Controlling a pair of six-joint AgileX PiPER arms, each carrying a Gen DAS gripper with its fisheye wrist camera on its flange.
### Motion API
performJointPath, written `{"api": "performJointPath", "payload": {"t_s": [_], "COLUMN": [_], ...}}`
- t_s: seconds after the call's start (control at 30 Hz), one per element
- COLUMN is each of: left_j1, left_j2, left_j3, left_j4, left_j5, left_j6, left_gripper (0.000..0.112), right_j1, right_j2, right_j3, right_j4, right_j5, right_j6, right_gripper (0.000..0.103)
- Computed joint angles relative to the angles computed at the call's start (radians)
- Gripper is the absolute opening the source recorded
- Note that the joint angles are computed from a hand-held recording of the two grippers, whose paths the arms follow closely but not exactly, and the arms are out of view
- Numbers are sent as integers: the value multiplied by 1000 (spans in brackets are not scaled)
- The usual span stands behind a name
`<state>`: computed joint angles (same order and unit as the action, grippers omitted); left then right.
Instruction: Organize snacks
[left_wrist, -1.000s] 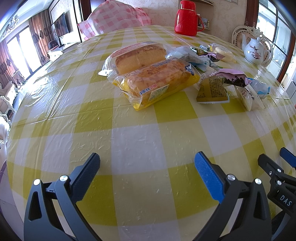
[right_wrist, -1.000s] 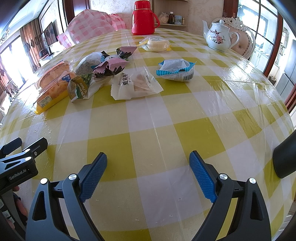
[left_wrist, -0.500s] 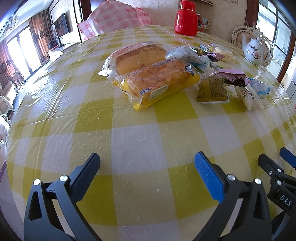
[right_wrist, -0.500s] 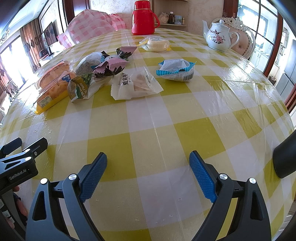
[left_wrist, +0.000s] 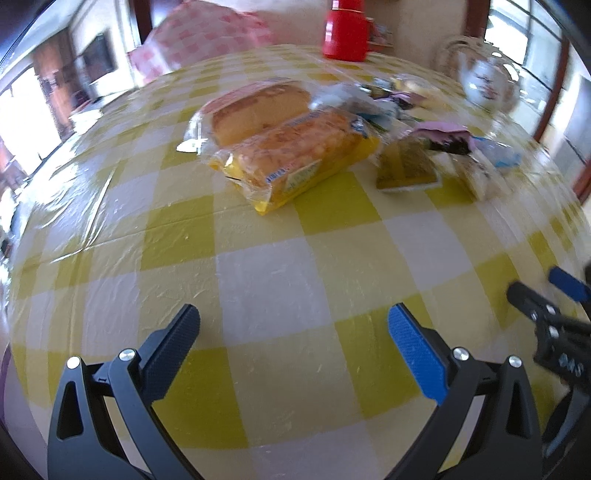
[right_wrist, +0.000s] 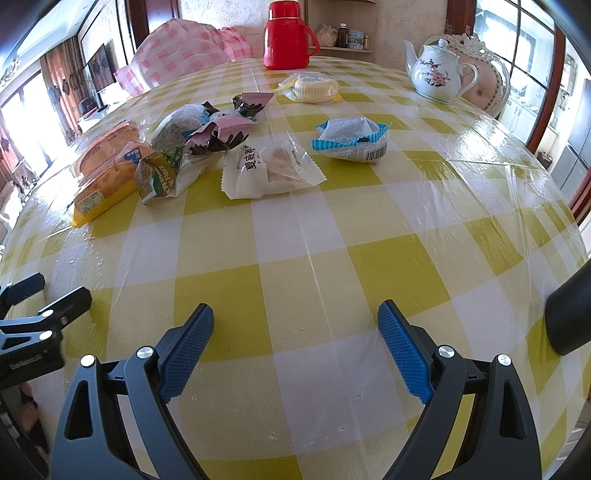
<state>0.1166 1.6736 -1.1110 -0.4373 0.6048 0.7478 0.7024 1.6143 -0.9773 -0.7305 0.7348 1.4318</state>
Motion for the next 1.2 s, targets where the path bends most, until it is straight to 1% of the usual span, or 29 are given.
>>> {"api": "performJointPath", "payload": {"t_s": [0.07,0.1,0.13,0.2,0.23,0.37,0.4,0.43,0.47,0.5,0.6,0.63,0.7,0.73,0.77,0.87,0.97,1.0,1.03,1.07,1.1,1.13,1.17,1.2], "left_j1": [51,82,100,89,68,-25,-34,-66,-82,-113,-149,-154,-151,-143,-133,-112,-111,-114,-119,-124,-129,-131,-137,-147], "left_j2": [11,29,39,58,66,104,103,121,140,177,262,290,335,349,347,307,227,197,175,161,158,161,165,174], "left_j3": [-33,-66,-77,-114,-119,-211,-221,-258,-293,-346,-449,-480,-530,-545,-542,-484,-353,-300,-264,-239,-237,-245,-254,-267], "left_j4": [-115,-167,-180,-129,-112,-71,-68,-26,14,88,192,219,242,229,197,116,66,54,53,60,78,87,102,140], "left_j5": [74,130,146,133,101,11,4,3,17,39,72,82,108,120,120,116,52,15,-12,-35,-41,-36,-31,-32], "left_j6": [91,118,128,69,52,62,85,83,67,28,-7,-17,-27,-15,-4,61,71,67,51,15,-25,-45,-74,-125], "left_gripper": [102,102,102,102,102,102,102,102,102,102,100,98,88,79,63,50,50,50,50,50,51,54,65,71], "right_j1": [-4,-21,-28,-24,-18,-21,-23,-23,-23,-22,-23,-23,-25,-25,-27,-35,-54,-65,-78,-105,-124,-150,-178,-196], "right_j2": [-3,1,-2,-14,-19,-26,-28,-28,-27,-28,-29,-30,-34,-36,-39,-52,-76,-84,-95,-113,-123,-130,-135,-140], "right_j3": [1,-6,-5,13,16,26,27,27,27,28,29,30,33,34,38,53,83,93,106,124,134,140,139,140], "right_j4": [11,30,43,42,41,34,37,37,37,36,35,34,33,33,32,30,33,37,46,74,96,126,134,126], "right_j5": [-9,-21,-28,-42,-41,-48,-49,-49,-49,-50,-52,-55,-62,-66,-72,-94,-146,-169,-196,-241,-269,-288,-290,-289], "right_j6": [-25,-67,-93,-99,-99,-96,-99,-99,-99,-98,-95,-93,-91,-89,-86,-81,-86,-90,-97,-127,-148,-174,-173,-159], "right_gripper": [87,87,87,87,87,87,87,87,87,87,88,88,88,88,88,88,88,88,88,87,87,87,87,87]}}
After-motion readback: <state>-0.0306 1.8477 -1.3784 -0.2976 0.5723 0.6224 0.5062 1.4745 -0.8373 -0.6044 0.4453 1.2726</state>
